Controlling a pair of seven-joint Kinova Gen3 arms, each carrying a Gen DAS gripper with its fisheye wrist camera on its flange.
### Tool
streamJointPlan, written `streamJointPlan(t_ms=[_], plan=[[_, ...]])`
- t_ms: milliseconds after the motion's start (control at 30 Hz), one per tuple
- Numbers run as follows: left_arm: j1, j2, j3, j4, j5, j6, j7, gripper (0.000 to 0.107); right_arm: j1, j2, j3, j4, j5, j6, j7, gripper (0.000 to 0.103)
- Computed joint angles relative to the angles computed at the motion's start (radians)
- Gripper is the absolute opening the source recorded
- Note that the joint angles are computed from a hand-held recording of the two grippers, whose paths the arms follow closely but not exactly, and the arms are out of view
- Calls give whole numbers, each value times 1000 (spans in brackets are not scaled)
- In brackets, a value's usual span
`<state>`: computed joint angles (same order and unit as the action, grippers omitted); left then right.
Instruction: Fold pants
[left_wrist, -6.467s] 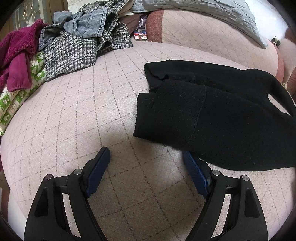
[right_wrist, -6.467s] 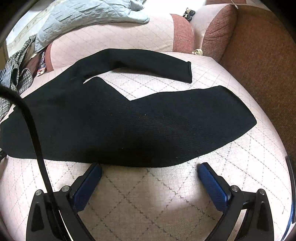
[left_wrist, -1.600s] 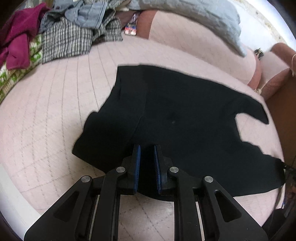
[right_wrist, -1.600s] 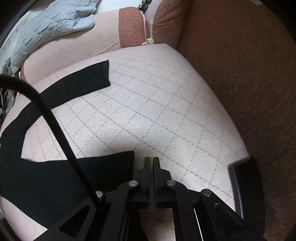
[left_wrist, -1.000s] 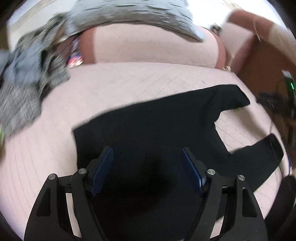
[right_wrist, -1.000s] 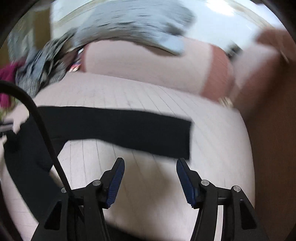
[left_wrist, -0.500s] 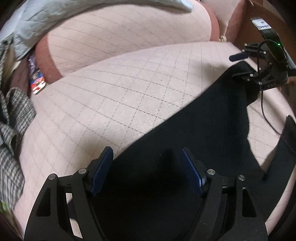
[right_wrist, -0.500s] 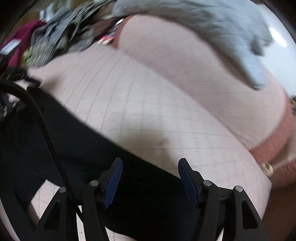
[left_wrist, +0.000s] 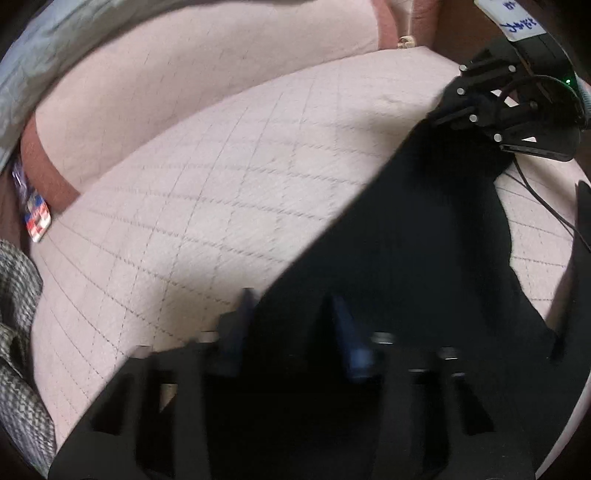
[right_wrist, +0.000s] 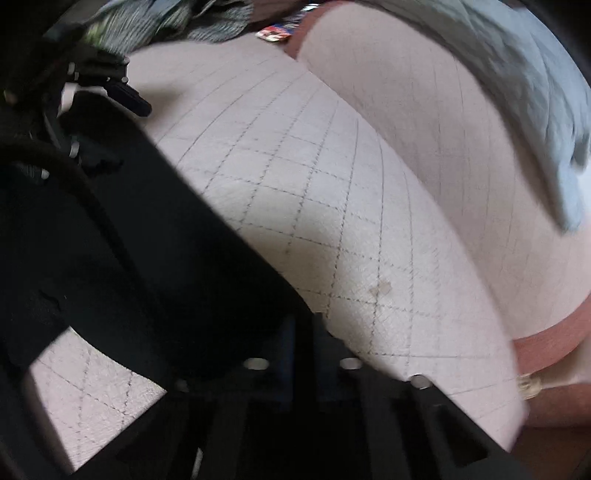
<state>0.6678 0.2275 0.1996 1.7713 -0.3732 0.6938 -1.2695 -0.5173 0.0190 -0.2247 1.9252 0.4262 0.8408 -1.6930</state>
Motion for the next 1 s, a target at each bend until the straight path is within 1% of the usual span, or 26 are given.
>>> streamJointPlan(t_ms=[33, 67, 100, 133, 167, 233, 267, 333, 400, 467, 500, 533, 567, 600, 633, 667, 700, 733, 767, 800, 833, 867, 900, 933, 967, 1000], plan=[[46, -6, -33, 8, -34, -1, 41, 12, -9, -28, -9, 15, 29, -2, -41, 4], [93, -10, -68, 12, -67, 6, 81, 9, -26, -57, 0, 32, 43, -5, -66, 4], [121, -25, -84, 22, -100, 11, 122, 8, -23, -96, -9, 53, 50, -17, -85, 4], [134, -45, -82, 34, -120, 15, 163, 7, -3, -143, -35, 65, 42, -12, -101, 3], [132, -76, -62, 58, -142, 6, 203, 7, 16, -189, -61, 75, 34, -6, -100, 3], [93, -159, 23, 123, -199, -23, 285, 7, 64, -282, -153, 90, 25, 38, -134, 3], [79, -205, 70, 145, -222, -18, 325, 7, 81, -328, -199, 97, 24, 58, -154, 3], [51, -298, 162, 190, -246, 0, 407, 7, 82, -421, -292, 97, 33, 135, -230, 3], [36, -390, 255, 230, -224, 29, 488, 7, 55, -513, -384, 106, 30, 216, -311, 3], [-1, -468, 347, 278, -203, 26, 569, 7, 66, -606, -477, 105, -33, 271, -382, 3], [-9, -489, 378, 289, -171, 32, 610, 7, 57, -650, -523, 120, -73, 292, -423, 3], [3, -503, 393, 313, -130, 29, 651, 7, 64, -675, -570, 133, -114, 307, -463, 3], [11, -501, 416, 320, -98, 40, 691, 7, 78, -682, -616, 138, -155, 325, -504, 3], [1, -502, 454, 331, -71, 50, 732, 7, 73, -671, -662, 152, -195, 337, -545, 3], [2, -504, 477, 353, -46, 47, 773, 7, 78, -678, -690, 171, -236, 334, -585, 3], [5, -504, 482, 367, -39, 38, 807, 7, 101, -684, -735, 183, -277, 329, -624, 3], [21, -509, 469, 389, -14, 23, 845, 7, 124, -684, -768, 200, -317, 312, -647, 3], [26, -533, 460, 413, 26, 4, 886, 7, 163, -687, -803, 208, -345, 305, -654, 3], [43, -561, 437, 435, 50, -19, 922, 7, 196, -709, -829, 207, -369, 312, -644, 3], [70, -599, 405, 463, 78, -40, 962, 7, 231, -744, -844, 203, -384, 312, -618, 3], [82, -643, 383, 485, 107, -47, 986, 7, 266, -761, -840, 191, -409, 324, -580, 4], [75, -679, 378, 496, 123, -37, 996, 7, 291, -774, -819, 185, -436, 326, -540, 5], [52, -722, 392, 499, 137, -11, 1008, 7, 309, -784, -795, 175, -462, 329, -500, 13], [27, -761, 406, 494, 148, 24, 1019, 10, 308, -799, -767, 165, -483, 321, -470, 22], [-3, -793, 415, 485, 166, 61, 1014, 18, 301, -811, -747, 163, -489, 299, -455, 27], [-15, -807, 421, 480, 168, 82, 1022, 25, 303, -828, -735, 157, -497, 273, -448, 35]])
